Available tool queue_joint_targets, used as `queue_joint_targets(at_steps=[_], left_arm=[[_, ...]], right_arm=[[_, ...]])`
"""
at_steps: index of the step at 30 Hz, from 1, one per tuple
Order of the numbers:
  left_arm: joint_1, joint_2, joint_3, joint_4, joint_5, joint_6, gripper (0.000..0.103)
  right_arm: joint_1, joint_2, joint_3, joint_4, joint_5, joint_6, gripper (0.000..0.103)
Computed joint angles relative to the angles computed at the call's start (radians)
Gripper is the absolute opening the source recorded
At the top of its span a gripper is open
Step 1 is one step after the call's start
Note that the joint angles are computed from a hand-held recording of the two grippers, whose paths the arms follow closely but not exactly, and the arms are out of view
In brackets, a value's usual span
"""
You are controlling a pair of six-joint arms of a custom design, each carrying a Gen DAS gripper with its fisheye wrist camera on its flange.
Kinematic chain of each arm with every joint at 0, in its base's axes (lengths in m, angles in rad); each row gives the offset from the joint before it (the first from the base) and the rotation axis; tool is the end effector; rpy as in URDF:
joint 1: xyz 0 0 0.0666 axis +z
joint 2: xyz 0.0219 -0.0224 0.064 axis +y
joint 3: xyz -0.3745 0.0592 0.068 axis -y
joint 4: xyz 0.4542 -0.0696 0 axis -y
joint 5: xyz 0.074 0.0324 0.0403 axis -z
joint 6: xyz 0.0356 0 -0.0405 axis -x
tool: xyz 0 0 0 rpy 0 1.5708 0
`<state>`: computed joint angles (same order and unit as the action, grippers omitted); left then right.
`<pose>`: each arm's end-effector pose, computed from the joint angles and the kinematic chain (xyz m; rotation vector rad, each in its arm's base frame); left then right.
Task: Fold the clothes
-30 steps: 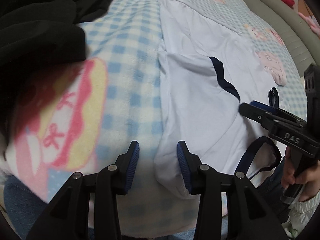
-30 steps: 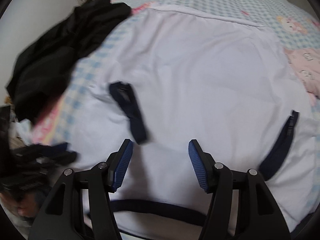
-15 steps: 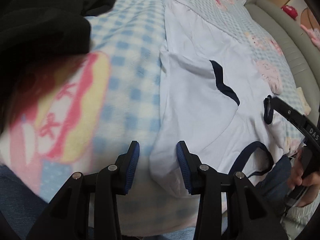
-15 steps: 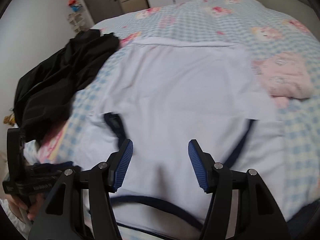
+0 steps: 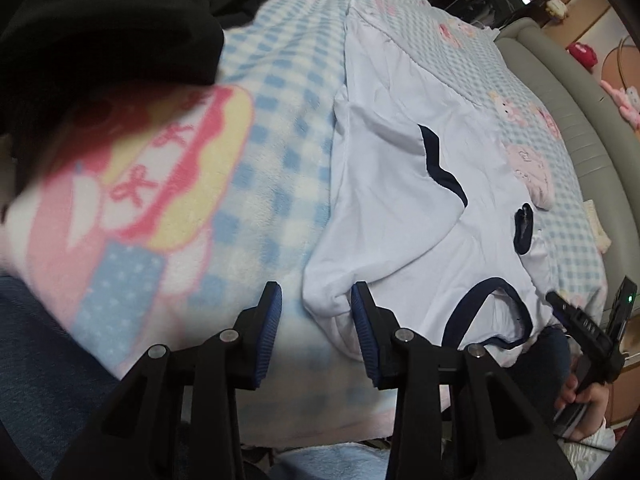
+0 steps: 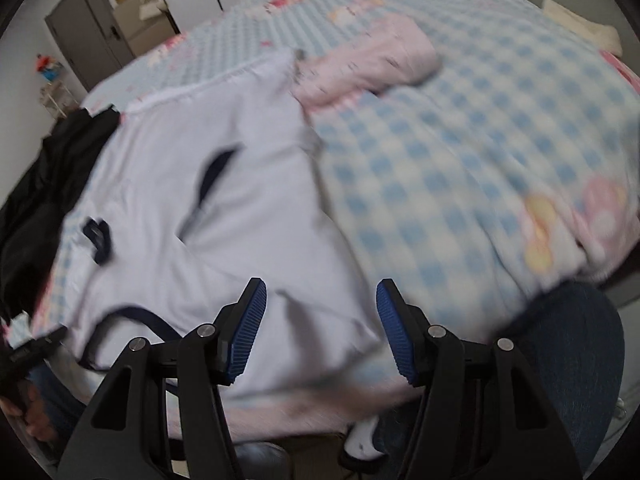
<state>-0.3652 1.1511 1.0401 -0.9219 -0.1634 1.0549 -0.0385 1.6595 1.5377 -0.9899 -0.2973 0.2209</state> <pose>0.4115 -0.1516 0.3562 -0.9389 2.4394 -0.3073 0.6213 -0.0139 0.3455 -0.3316 2.6139 0.3114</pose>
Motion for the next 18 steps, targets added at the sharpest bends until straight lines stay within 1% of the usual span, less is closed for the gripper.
queue_joint_targets(at_steps=[2,4,6,8,10,11,13,14,15,18], left_arm=[[-0.006,-0.019,-0.022,0.042,0.009,0.003,0.039],[-0.008,-0.031,-0.051,0.115,0.050,0.014,0.043],[-0.007,-0.022,-0.067,0.175,0.088,0.026,0.043],[-0.017,0.007,-0.047,0.153,0.054,0.025,0.039],[-0.029,0.030,-0.019,0.104,0.013,0.028,0.024],[-0.031,0.029,-0.016,0.083,0.002,0.036,0.022],[-0.031,0.024,-0.016,0.043,-0.016,0.054,0.014],[-0.031,0.019,-0.020,0.040,-0.020,0.067,0.014],[-0.031,0.005,-0.034,0.049,-0.018,0.083,0.014],[-0.039,-0.014,-0.048,0.050,-0.036,0.107,0.014]], right_arm=[[-0.013,-0.010,-0.020,0.010,-0.001,-0.003,0.059],[-0.026,-0.001,-0.013,-0.021,-0.052,0.000,0.059],[-0.026,0.001,-0.023,-0.026,-0.075,0.013,0.059],[-0.024,0.002,-0.035,-0.026,-0.092,0.026,0.059],[-0.024,0.002,-0.043,-0.024,-0.101,0.033,0.059],[-0.027,0.003,-0.041,-0.023,-0.098,0.030,0.059],[-0.031,0.002,-0.045,-0.003,-0.065,0.025,0.059],[-0.032,0.000,-0.050,0.009,-0.041,0.024,0.059],[-0.036,0.001,-0.050,0.010,-0.039,0.019,0.059],[-0.052,0.011,-0.042,-0.002,-0.060,-0.002,0.059]])
